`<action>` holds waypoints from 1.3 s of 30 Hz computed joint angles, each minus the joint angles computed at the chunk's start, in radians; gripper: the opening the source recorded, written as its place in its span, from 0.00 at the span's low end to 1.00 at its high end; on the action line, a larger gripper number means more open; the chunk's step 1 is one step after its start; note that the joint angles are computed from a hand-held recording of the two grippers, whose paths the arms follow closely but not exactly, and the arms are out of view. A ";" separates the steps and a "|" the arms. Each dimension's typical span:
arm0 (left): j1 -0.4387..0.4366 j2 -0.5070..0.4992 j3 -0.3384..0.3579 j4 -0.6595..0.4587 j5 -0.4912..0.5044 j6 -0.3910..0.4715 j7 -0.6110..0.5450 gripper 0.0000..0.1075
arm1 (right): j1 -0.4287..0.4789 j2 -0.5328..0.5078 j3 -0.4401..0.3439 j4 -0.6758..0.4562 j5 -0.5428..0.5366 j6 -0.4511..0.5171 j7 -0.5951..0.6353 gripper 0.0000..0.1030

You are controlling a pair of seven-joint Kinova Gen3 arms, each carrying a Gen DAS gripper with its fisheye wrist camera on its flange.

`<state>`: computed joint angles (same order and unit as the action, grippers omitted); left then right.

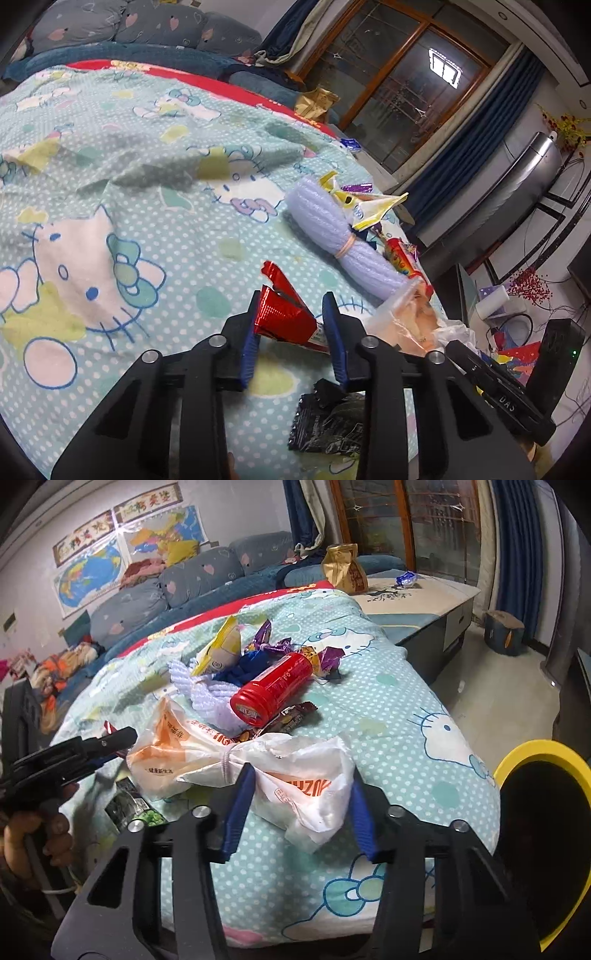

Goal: Collect trash
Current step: 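Grasp the red candy wrapper with the left tool while the right tool grasps the white plastic bag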

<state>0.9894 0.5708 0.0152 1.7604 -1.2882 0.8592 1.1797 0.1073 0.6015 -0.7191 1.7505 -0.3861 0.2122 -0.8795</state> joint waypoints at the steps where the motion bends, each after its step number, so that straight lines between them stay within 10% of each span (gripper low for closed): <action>1: 0.002 0.000 0.000 -0.004 0.003 0.010 -0.008 0.20 | 0.011 0.003 -0.011 0.003 -0.005 -0.004 0.002 0.32; 24: 0.069 -0.029 0.055 -0.115 -0.042 0.257 -0.178 0.16 | 0.309 0.015 -0.327 0.082 -0.015 -0.078 0.056 0.16; 39: 0.075 0.008 0.027 -0.234 -0.065 0.189 -0.335 0.16 | 0.511 0.014 -0.472 0.127 0.133 -0.213 -0.117 0.16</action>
<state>1.0643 0.5784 0.0425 1.5261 -1.3535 1.0486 0.8448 0.6179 0.6158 -1.1912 1.8771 -0.2535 -0.0011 -0.9970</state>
